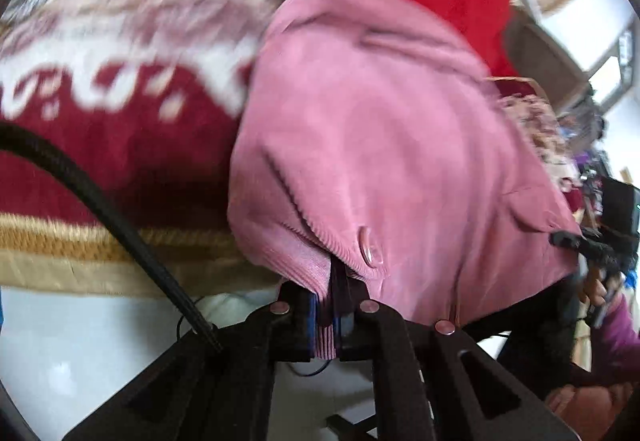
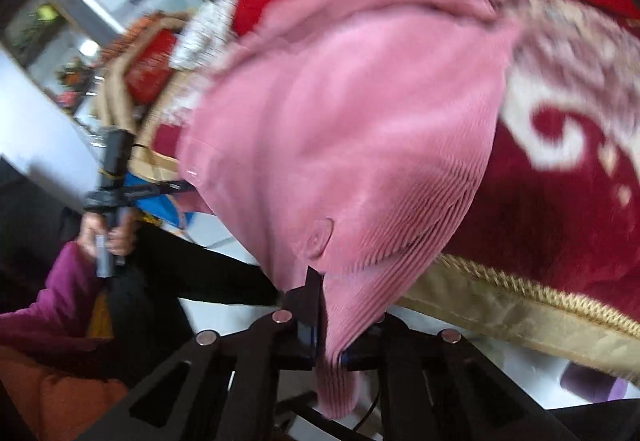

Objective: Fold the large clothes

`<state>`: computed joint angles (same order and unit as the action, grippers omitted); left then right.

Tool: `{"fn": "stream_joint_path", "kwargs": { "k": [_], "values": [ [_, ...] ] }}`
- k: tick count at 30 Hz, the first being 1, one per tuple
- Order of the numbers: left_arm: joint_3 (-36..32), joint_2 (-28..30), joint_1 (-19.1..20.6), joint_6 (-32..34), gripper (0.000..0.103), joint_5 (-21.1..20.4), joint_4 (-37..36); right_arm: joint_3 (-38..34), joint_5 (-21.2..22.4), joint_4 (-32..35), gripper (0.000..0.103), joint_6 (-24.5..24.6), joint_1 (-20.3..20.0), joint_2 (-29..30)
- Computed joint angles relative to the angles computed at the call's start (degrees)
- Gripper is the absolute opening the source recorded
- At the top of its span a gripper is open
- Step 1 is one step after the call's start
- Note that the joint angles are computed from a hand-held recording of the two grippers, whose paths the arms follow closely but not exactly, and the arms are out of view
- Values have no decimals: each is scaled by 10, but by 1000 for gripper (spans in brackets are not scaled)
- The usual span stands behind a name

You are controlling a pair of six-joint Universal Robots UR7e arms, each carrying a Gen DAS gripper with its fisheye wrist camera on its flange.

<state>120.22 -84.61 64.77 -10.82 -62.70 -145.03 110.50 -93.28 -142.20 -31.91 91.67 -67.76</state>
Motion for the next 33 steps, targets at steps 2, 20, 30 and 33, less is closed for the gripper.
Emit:
{"fn": "stream_joint_path", "kwargs": {
  "k": [2, 20, 30, 33],
  "values": [
    [-2, -14, -14, 11, 6, -14, -8, -4, 43, 9, 7, -10, 4, -19],
    [-187, 58, 0, 60, 5, -97, -63, -135, 193, 5, 7, 46, 22, 27],
    [-521, 279, 78, 40, 6, -120, 10, -430, 208, -32, 7, 225, 1, 220],
    [-624, 367, 96, 19, 8, -69, 58, -541, 199, 9, 8, 276, -19, 302]
  ]
}}
